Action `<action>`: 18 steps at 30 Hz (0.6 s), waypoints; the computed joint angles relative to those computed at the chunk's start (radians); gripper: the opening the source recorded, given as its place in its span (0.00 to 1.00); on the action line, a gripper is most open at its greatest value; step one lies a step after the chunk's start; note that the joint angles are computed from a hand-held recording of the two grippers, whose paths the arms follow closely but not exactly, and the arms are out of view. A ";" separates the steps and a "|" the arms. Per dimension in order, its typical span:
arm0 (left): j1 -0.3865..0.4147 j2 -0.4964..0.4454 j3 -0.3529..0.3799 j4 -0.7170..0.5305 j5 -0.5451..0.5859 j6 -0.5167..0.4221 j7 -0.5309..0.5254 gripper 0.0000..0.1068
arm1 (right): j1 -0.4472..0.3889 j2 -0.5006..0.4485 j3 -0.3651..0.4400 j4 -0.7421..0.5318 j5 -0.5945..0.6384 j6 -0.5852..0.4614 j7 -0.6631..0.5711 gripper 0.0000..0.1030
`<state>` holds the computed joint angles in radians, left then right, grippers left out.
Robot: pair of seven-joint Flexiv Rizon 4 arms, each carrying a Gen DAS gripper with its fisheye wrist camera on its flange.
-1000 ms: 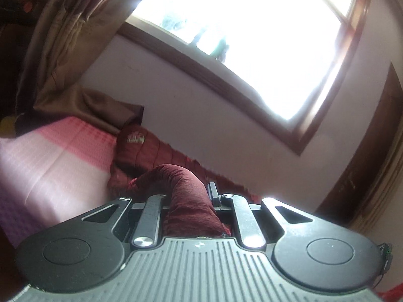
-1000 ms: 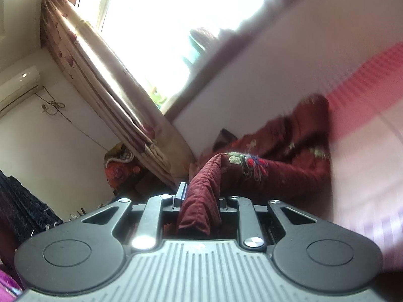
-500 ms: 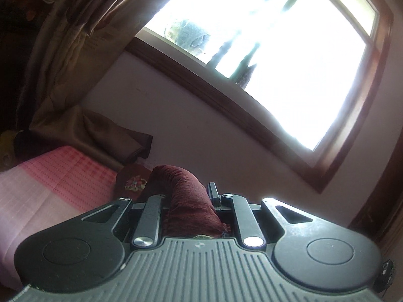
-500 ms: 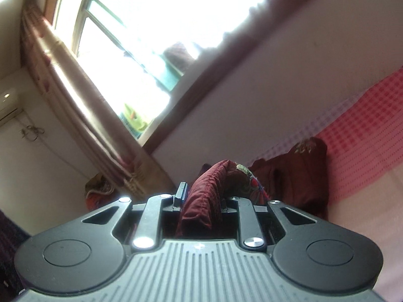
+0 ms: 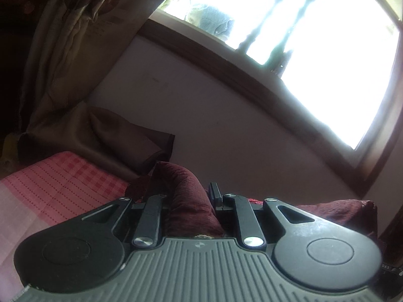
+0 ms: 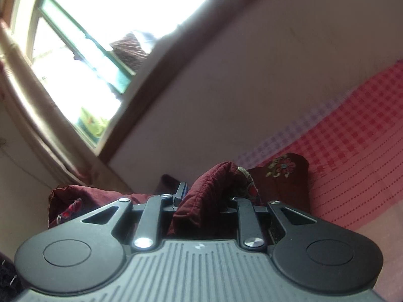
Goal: Fold large clothes
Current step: 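Lower the hem onto the collar and open both grippers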
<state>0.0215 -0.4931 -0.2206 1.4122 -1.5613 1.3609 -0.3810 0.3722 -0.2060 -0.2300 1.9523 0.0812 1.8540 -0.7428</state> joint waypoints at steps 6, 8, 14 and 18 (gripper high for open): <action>0.013 -0.100 -0.005 -0.088 0.201 0.030 -0.193 0.25 | -0.045 -0.087 -0.001 -0.077 -0.026 -0.060 0.084 0.20; 0.020 -0.119 -0.017 -0.100 0.246 0.040 -0.223 0.26 | -0.082 -0.119 0.029 -0.099 -0.038 -0.063 0.114 0.21; 0.058 -0.151 -0.095 -0.113 0.308 0.084 -0.224 0.51 | -0.118 -0.204 0.049 -0.161 -0.048 -0.056 0.188 0.23; 0.084 -0.162 -0.175 -0.114 0.296 0.159 -0.168 0.67 | -0.151 -0.241 0.084 -0.189 -0.052 -0.032 0.213 0.28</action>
<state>0.1056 -0.6547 -0.3954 1.2986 -1.2653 1.5201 -0.5489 0.2209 -0.4475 -0.1461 1.7632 0.0289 1.8215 -0.5302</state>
